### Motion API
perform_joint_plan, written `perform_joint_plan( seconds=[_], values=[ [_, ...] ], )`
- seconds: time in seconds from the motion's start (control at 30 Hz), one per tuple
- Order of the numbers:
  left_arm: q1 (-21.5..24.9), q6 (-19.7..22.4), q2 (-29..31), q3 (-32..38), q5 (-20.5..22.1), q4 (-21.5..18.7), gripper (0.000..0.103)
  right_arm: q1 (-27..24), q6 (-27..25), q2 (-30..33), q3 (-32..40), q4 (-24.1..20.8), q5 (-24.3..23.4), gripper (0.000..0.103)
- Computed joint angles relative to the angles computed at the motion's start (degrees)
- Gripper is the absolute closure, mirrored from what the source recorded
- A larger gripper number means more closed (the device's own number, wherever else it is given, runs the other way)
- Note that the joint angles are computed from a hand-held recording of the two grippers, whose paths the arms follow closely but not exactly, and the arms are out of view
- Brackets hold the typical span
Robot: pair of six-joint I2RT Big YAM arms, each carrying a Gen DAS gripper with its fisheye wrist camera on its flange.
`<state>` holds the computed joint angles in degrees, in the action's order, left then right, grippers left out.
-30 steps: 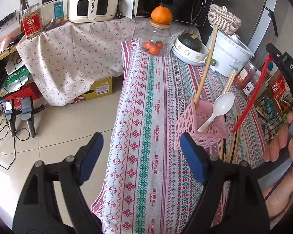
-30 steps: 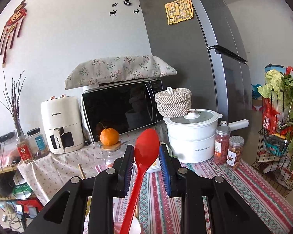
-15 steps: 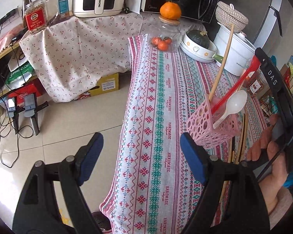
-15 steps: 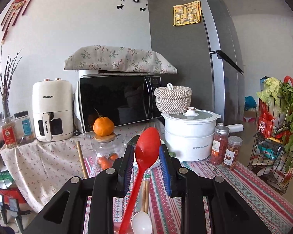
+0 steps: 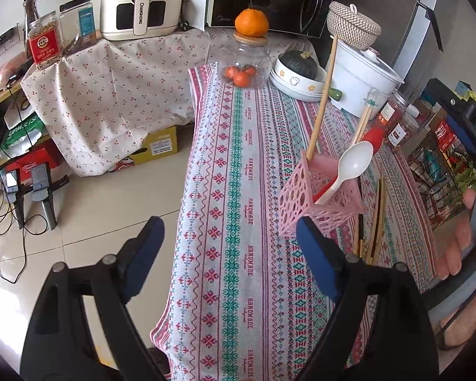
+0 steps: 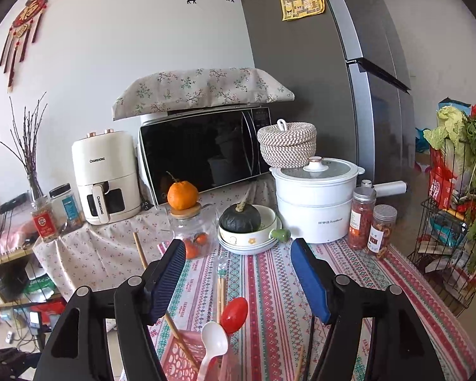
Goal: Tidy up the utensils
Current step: 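Move the left tool to the black chopstick and close on it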
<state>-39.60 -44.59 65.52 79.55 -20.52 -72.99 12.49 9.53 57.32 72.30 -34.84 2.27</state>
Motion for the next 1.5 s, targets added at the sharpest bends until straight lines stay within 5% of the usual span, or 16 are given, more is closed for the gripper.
perform_joint_plan(
  seconds=[0.4,1.03,1.3,1.5],
  values=[
    [-6.86,0.72,6.06,4.75,0.54,-1.16,0.013,-18.35,-8.61,2.93,6.24,-20.38,-17.29,0.014],
    [-14.6,9.01,27.17,24.95,3.41,-6.82,0.015,-35.83,-22.43,18.39,14.72,-44.81,-18.96,0.014],
    [-10.23,10.06,45.3,46.21,3.32,-16.44,0.063,-36.59,-27.73,22.93,15.58,-45.11,-12.75,0.014],
    [-6.56,7.95,54.98,57.7,4.39,-21.13,0.082,-37.32,-28.53,24.46,16.51,-45.55,-13.76,0.014]
  ],
)
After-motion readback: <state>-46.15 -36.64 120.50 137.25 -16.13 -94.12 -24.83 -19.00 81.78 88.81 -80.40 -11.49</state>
